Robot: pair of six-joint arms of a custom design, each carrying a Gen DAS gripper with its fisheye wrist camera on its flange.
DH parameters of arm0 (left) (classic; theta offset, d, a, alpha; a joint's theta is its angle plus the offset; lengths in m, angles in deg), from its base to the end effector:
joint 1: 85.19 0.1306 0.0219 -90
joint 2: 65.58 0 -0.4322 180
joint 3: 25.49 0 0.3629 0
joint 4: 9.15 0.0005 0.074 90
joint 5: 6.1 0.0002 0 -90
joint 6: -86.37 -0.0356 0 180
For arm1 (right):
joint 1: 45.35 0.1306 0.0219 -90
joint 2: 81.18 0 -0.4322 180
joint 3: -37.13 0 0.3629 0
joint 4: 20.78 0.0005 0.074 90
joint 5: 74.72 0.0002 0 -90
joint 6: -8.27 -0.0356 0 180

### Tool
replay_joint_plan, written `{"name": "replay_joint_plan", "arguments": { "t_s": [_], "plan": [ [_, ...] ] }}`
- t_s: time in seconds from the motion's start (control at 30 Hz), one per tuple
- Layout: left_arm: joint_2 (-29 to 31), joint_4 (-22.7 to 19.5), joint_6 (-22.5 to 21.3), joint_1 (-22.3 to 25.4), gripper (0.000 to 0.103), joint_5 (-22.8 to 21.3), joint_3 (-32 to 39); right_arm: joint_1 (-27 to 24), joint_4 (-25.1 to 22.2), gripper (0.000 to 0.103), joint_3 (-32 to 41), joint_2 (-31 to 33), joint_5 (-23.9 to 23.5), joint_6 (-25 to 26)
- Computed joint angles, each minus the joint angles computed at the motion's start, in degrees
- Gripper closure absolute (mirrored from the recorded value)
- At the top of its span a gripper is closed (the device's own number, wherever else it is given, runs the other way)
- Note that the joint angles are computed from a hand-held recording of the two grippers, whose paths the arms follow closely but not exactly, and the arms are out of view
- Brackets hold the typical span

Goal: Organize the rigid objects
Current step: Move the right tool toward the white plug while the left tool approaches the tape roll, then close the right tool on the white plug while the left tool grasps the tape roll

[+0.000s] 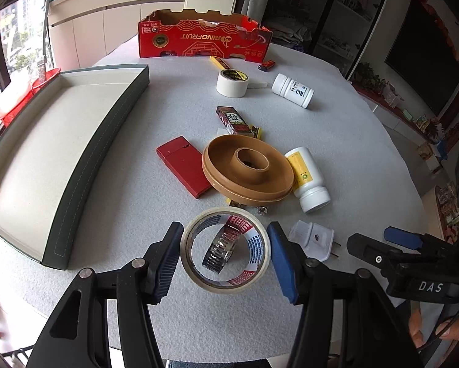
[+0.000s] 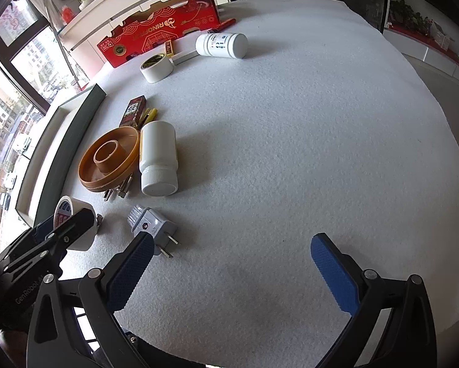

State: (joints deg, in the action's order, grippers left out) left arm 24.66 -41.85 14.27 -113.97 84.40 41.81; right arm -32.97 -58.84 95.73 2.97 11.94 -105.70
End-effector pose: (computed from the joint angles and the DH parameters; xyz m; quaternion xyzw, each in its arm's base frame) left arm 0.3674 -0.2027 0.3308 0.0919 0.9509 -0.1208 0.2695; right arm 0.3452 0.0774 0.3058 0.0916 0.9689 0.0981 0.2079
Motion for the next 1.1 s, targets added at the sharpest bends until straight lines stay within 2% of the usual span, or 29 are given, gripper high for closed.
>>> {"name": "replay_joint_plan", "arguments": {
  "t_s": [0.07, 0.47, 0.67, 0.83, 1.1],
  "plan": [
    [-0.2, 0.4, -0.5, 0.3, 0.025, -0.3, -0.2, 0.7, -0.1, 0.0, 0.4, 0.7, 0.0, 0.6],
    [1.9, -1.2, -0.7, 1.7, 0.023, 0.3, -0.3, 5.3, -1.2, 0.0, 3.1, 5.4, 2.5, 7.4],
    [1.5, -1.1, -0.4, 2.2, 0.022, 0.5, -0.5, 7.7, -1.3, 0.0, 5.9, 9.0, 6.5, 13.0],
    [2.5, -1.8, -0.7, 1.7, 0.022, 0.7, 0.3, 7.8, 0.1, 0.0, 5.9, 9.4, 5.7, 16.2],
    [4.1, -1.9, -0.8, 1.2, 0.022, 0.2, 1.1, 7.6, 0.6, 0.0, 5.4, 9.4, 5.4, 17.9]
  ]
}}
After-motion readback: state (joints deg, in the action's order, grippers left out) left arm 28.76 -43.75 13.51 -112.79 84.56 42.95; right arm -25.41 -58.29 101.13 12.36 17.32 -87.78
